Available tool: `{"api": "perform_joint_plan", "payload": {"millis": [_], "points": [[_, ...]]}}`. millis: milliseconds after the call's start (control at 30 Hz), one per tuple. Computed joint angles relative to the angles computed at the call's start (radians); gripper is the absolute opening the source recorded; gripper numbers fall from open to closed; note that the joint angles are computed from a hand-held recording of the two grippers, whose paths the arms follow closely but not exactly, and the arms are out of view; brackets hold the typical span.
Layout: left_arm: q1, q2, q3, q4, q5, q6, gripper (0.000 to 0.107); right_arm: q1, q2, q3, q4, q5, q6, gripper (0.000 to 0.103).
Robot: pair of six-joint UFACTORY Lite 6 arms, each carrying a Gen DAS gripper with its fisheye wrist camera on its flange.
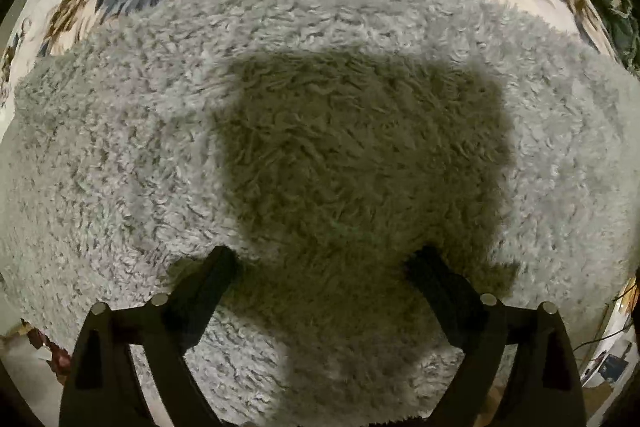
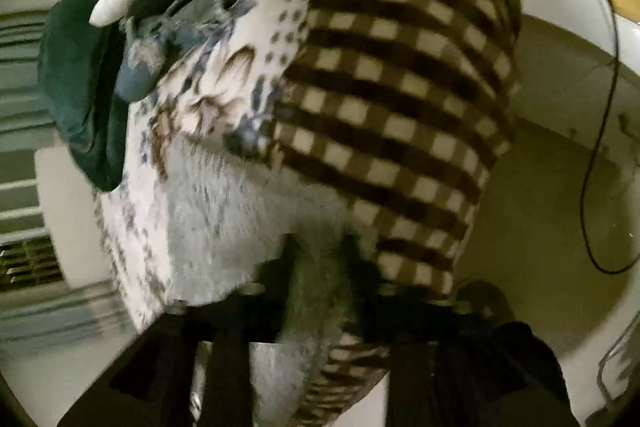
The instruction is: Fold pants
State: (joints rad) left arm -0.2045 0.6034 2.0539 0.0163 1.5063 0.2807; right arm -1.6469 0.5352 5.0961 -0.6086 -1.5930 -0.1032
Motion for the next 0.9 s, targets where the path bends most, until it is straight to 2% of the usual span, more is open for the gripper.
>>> {"api": "perform_joint_plan", "payload": {"millis": [33,133,167,267,333,400,500,600,667,700,767,833,900], "points": [[-0.001,0.036,0.038,-0.007,0.011,-0.009,0.098,0.014,-0.028,-0.013,-0.014,0.004,-0.003,0.063],[-0.005,0.127,0.135,-0.020,0.043,-0.034,0.103,0.071,-0.112,0.000,-0.077,0.071,0.105,0.076],[-0.013,0.180,0.204,-0.019,0.063,-0.042,0.103,0.089,-0.134,0.011,-0.101,0.096,0.151,0.077],[-0.036,0.250,0.276,-0.014,0.079,-0.065,0.103,0.036,-0.241,0.086,-0.203,0.306,0.299,0.079],[-0.047,0.297,0.333,-0.015,0.097,-0.075,0.103,-0.010,-0.322,0.111,-0.254,0.409,0.384,0.079],[-0.053,0.320,0.360,-0.015,0.103,-0.083,0.103,-0.012,-0.397,0.099,-0.310,0.407,0.462,0.079],[-0.071,0.313,0.331,-0.011,0.073,-0.107,0.103,0.008,-0.499,0.051,-0.382,0.319,0.543,0.078],[-0.067,0.231,0.214,0.008,0.068,-0.112,0.103,-0.011,-0.595,0.044,-0.467,0.330,0.637,0.078],[-0.073,0.297,0.307,0.012,0.107,-0.118,0.103,-0.051,-0.635,0.041,-0.497,0.362,0.645,0.078],[-0.076,0.335,0.369,0.010,0.135,-0.122,0.103,-0.046,-0.633,0.038,-0.499,0.344,0.644,0.078],[-0.081,0.358,0.411,0.005,0.147,-0.122,0.103,-0.044,-0.629,0.012,-0.499,0.289,0.602,0.071],[-0.071,0.342,0.392,-0.008,0.129,-0.113,0.103,-0.064,-0.621,0.001,-0.513,0.291,0.528,0.044],[-0.070,0.314,0.345,-0.019,0.094,-0.108,0.103,-0.139,-0.587,0.004,-0.510,0.364,0.423,0.041]]}}
